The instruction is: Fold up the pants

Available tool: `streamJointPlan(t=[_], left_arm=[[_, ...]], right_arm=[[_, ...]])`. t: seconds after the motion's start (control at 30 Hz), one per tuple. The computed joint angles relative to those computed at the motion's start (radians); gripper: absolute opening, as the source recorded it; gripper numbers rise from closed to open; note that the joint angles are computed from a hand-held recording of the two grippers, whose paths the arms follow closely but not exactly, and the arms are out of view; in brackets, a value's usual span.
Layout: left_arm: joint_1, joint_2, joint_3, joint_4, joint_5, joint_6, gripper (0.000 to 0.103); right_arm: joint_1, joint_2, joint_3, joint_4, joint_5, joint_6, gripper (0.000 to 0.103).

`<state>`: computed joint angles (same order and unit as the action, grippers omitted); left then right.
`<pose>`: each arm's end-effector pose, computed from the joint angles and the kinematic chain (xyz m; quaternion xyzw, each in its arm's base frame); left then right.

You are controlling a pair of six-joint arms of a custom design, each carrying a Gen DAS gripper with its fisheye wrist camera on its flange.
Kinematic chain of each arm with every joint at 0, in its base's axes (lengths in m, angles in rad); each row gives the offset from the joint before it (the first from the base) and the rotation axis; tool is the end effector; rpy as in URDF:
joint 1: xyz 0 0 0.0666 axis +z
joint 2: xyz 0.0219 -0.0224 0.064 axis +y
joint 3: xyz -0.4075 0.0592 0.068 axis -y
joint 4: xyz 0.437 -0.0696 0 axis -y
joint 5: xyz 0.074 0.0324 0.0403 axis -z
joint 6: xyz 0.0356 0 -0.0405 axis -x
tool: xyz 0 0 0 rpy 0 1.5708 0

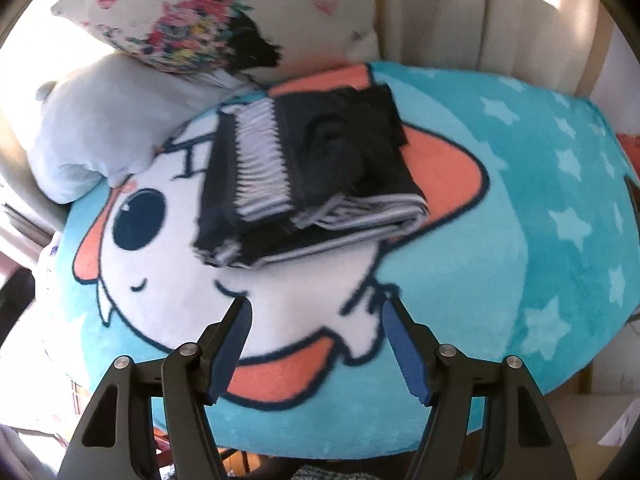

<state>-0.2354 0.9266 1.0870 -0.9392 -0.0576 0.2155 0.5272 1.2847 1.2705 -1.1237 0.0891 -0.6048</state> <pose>0.3317 -0.0779 0.4900 -0.0019 0.9223 -0.0603 0.3817 0.3949 0.2257 0.4351 0.0474 0.9746 0.0783 0.2044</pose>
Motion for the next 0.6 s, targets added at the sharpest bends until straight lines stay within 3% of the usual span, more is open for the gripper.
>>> streamJointPlan(t=[0.07,0.2,0.3,0.43,0.6], left_arm=[[-0.001,-0.03,-0.007,0.041,-0.046,-0.012,0.079],[-0.003,-0.084,-0.018,0.122,-0.11,-0.009,0.098],[0.005,-0.103,-0.013,0.172,-0.14,-0.007,0.103],[0.012,-0.082,0.022,0.161,-0.121,0.02,0.103],[-0.021,0.003,0.103,0.078,-0.094,0.014,0.103]], right_arm=[[0.016,0.001,0.013,-0.001,0.028,0.003,0.072],[0.025,0.009,0.03,-0.022,0.045,-0.012,0.073],[0.025,0.004,0.039,-0.036,0.071,-0.016,0.073],[0.018,-0.019,0.035,-0.05,0.11,-0.028,0.073],[-0.003,-0.046,0.022,-0.057,0.109,-0.062,0.073]])
